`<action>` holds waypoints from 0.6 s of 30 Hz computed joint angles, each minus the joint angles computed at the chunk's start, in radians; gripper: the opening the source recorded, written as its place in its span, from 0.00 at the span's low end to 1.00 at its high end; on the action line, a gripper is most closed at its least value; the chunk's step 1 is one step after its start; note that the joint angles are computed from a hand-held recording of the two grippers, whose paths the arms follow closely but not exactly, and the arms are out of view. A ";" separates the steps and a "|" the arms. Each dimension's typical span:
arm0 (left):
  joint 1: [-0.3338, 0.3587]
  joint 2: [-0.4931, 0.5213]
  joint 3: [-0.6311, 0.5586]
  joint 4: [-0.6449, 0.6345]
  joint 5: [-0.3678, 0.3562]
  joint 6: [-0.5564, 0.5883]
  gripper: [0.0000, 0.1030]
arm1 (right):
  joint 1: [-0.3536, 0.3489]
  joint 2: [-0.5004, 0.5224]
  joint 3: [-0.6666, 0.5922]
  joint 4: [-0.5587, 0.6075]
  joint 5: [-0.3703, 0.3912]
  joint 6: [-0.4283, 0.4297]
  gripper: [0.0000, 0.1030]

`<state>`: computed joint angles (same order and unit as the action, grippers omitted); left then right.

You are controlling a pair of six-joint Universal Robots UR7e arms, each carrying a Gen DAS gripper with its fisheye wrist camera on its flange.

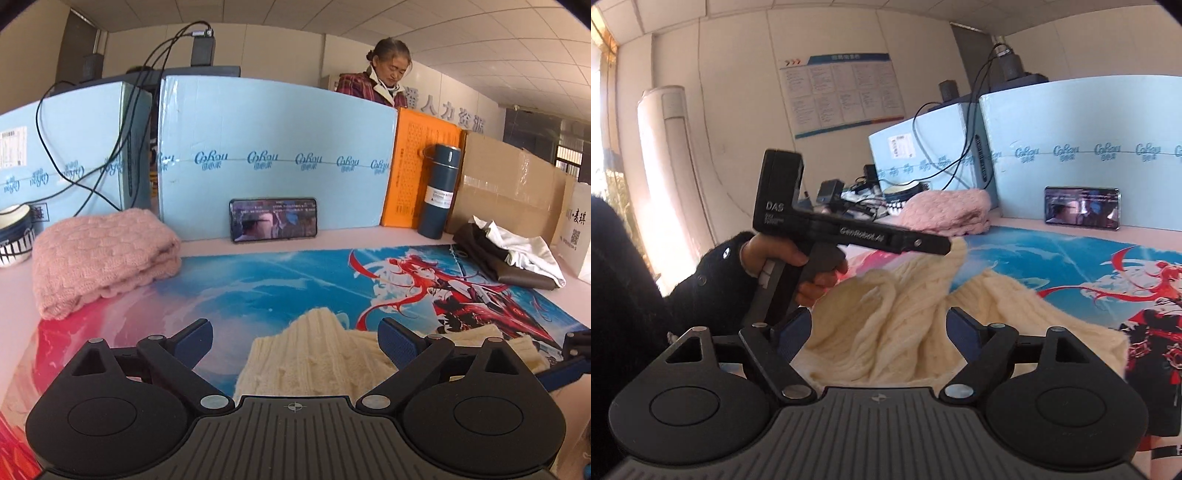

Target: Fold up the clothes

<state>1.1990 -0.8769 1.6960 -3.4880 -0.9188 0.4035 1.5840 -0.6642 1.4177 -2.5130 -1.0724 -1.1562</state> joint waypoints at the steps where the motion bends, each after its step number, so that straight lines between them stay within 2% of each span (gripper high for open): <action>1: 0.009 -0.012 -0.005 0.060 -0.012 -0.052 0.95 | -0.009 0.007 -0.010 -0.059 0.023 0.056 0.83; 2: 0.014 -0.021 -0.011 0.117 -0.015 -0.094 0.95 | -0.007 0.026 -0.034 -0.108 0.003 0.110 0.87; 4: 0.026 -0.029 -0.019 0.197 -0.040 -0.133 0.95 | -0.001 0.068 -0.091 -0.195 -0.048 0.215 0.87; 7: 0.037 -0.036 -0.028 0.281 -0.078 -0.165 0.95 | 0.015 0.153 -0.237 -0.147 -0.198 0.367 0.87; 10: 0.036 -0.037 -0.026 0.306 -0.062 -0.169 0.95 | 0.039 0.219 -0.333 -0.088 -0.336 0.461 0.87; 13: 0.030 -0.036 -0.015 0.290 -0.039 -0.160 0.95 | 0.053 0.222 -0.288 -0.167 -0.395 0.399 0.87; 16: 0.024 -0.031 -0.003 0.267 -0.023 -0.142 0.95 | 0.059 0.209 -0.237 -0.215 -0.412 0.363 0.82; 18: 0.021 -0.022 0.011 0.216 -0.031 -0.097 0.95 | 0.065 0.203 -0.212 -0.249 -0.423 0.357 0.64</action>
